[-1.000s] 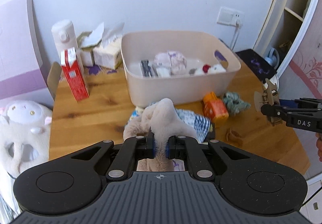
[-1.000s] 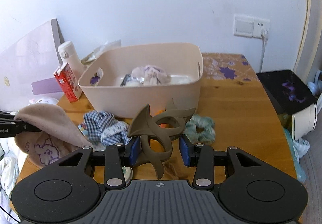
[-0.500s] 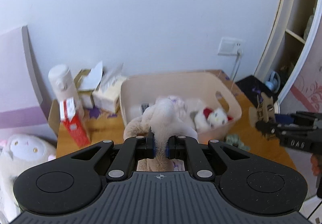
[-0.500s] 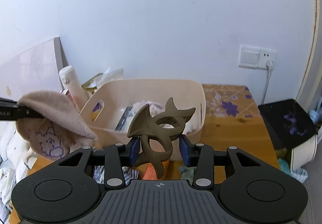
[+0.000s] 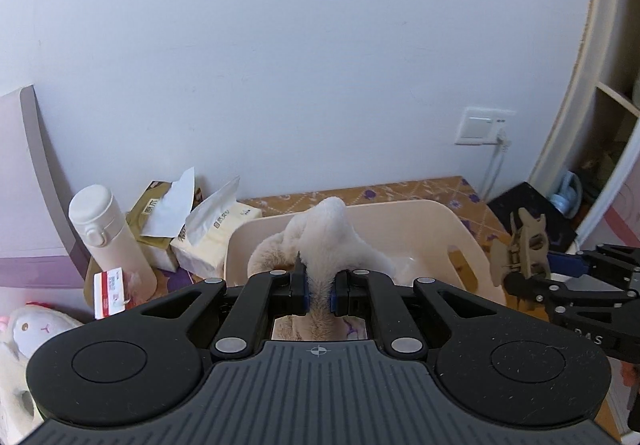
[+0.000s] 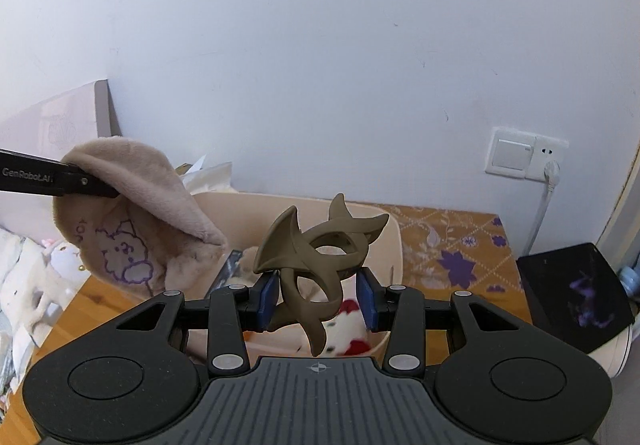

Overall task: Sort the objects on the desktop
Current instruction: 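Carry the pink cloth and brown clip into the basket and release both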

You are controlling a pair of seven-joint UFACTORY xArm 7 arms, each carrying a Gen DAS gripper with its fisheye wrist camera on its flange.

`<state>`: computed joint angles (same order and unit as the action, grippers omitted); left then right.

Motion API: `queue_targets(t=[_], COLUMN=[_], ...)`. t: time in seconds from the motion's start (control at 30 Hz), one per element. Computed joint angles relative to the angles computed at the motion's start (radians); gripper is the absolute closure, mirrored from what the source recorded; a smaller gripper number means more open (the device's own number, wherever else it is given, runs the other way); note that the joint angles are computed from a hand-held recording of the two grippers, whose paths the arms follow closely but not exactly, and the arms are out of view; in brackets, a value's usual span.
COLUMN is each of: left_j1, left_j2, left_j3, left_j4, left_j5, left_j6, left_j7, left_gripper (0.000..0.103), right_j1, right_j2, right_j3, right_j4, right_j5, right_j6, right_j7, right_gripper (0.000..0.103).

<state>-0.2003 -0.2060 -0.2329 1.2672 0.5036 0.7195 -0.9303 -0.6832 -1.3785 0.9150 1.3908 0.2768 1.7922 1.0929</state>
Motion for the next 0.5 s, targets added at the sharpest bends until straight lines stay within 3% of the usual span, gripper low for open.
queue_targets(t=[0.23, 0.5], left_j1=[-0.037, -0.098], left_j2=[0.163, 0.267], left_j3=[0.024, 0.08], left_j4=[0.122, 0.172], left_j5=[0.011, -0.11], left_j6=[0.092, 0.134], left_j7=[-0.033, 0.013], left_gripper=[0.095, 0.094], right_j1=[0.094, 0.23], right_j2=[0.013, 0.125], right_j3=[-0.006, 0.017], right_j4=[-0.178, -0.339], right_j5=[-0.02, -0.039], right_j6=[-0.101, -0.227], right_j7=[-0.036, 0.009], right_gripper=[0.064, 0.064])
